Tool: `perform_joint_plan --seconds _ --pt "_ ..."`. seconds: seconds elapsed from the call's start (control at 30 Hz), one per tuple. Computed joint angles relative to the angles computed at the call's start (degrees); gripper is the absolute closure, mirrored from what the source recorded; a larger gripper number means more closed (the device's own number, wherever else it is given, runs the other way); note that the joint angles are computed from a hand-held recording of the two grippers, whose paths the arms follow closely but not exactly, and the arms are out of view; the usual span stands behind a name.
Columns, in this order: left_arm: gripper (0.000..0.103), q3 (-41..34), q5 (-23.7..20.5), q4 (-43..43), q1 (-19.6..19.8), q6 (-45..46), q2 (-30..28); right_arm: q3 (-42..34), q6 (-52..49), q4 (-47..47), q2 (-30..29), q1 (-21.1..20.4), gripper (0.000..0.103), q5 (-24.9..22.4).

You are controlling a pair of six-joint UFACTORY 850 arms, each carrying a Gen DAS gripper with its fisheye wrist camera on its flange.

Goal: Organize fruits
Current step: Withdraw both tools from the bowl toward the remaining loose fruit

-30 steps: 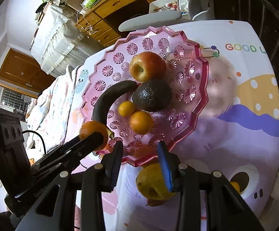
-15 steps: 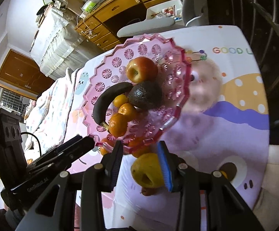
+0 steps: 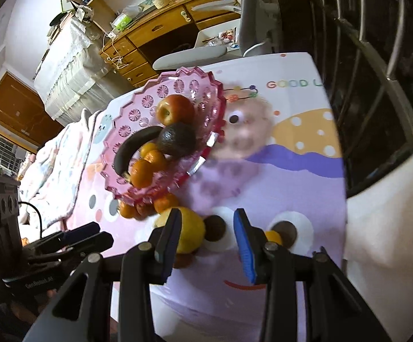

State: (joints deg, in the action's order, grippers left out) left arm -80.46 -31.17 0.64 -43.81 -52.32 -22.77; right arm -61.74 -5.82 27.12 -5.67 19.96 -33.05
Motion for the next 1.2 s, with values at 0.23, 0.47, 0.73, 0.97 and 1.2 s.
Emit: perform_joint_plan --seconds 0.23,0.47,0.73,0.97,1.2 --pt "0.044 -0.5 -1.6 -5.1 -0.5 7.4 -1.2 5.5 4.5 -10.3 4.5 1.5 0.058 3.7" --pt "0.044 -0.7 -2.8 -10.8 -1.0 12.8 -3.4 10.0 11.5 -21.0 6.1 3.5 0.058 7.4" --pt "0.045 -0.4 -2.4 -15.6 -0.6 15.7 -5.7 13.7 18.0 -32.5 5.1 5.8 0.058 13.4" --pt "0.047 -2.8 -2.8 -17.0 -0.2 17.4 -9.4 15.0 30.3 -47.4 2.9 6.7 0.058 17.6" --pt "0.058 -6.3 -5.4 -20.8 0.0 21.5 -12.9 14.5 23.6 -42.4 0.5 5.6 0.058 18.9"
